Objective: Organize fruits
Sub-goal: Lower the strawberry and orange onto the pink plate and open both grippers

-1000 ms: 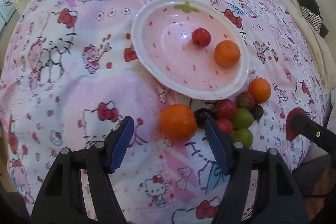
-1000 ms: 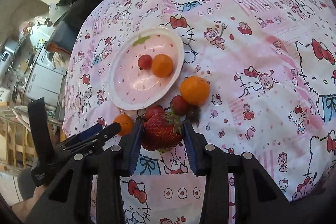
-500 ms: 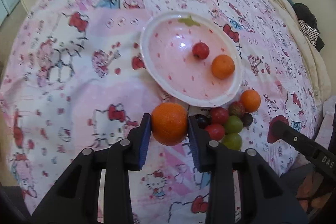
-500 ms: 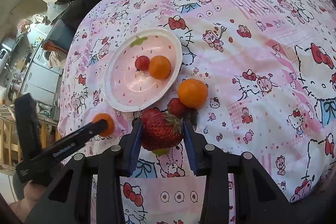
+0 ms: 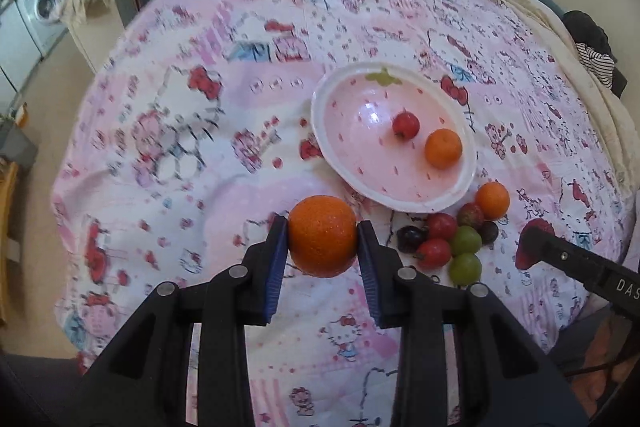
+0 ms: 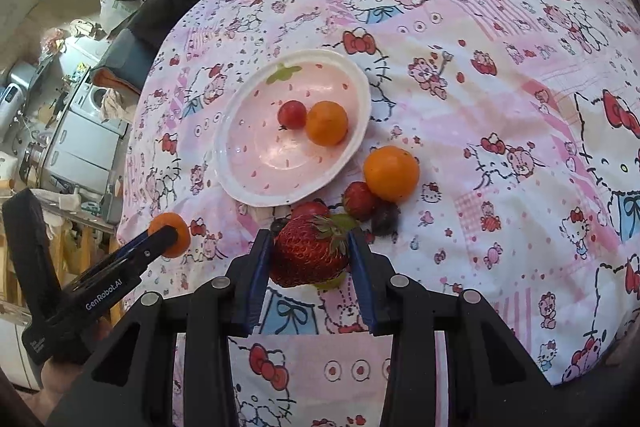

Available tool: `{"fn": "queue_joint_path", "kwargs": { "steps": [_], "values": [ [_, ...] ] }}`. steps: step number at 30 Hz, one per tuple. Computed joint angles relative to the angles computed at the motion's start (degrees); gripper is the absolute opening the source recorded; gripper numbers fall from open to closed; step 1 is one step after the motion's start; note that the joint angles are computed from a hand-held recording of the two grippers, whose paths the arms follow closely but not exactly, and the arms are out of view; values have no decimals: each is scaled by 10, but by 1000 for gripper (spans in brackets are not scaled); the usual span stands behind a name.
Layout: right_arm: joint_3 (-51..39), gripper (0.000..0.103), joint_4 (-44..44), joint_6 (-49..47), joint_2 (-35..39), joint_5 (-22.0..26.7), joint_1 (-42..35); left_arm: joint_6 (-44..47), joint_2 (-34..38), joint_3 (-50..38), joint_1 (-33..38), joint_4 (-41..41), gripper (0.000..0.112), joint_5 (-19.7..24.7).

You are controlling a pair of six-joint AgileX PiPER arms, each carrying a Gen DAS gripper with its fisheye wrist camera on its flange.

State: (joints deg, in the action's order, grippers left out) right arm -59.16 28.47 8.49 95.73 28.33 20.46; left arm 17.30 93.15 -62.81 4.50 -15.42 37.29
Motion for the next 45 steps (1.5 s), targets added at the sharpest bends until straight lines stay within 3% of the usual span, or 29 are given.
{"fn": "queue_joint_path", "kwargs": {
  "steps": [8,13,16,20,30,45],
  "values": [
    [-5,40,41,-42,-11,2,7,-5,-41,6,22,29,30,-27],
    [-6,40,68,-73,-31,-6,-16,7,-52,-23,33,12,30,-21],
    [-22,40,95,-110,-34,5,-46,45,-46,-54,44,-34,30,8],
    [-48,40,128,-147,-23,14,-80,46,-38,-79,31,-25,30,12],
    [-123,40,146,-179,31,39,-110,13,42,-185,-11,17,30,27],
    [-290,40,54,-145,165,87,-113,-51,179,-291,-72,65,30,26]
  ]
}}
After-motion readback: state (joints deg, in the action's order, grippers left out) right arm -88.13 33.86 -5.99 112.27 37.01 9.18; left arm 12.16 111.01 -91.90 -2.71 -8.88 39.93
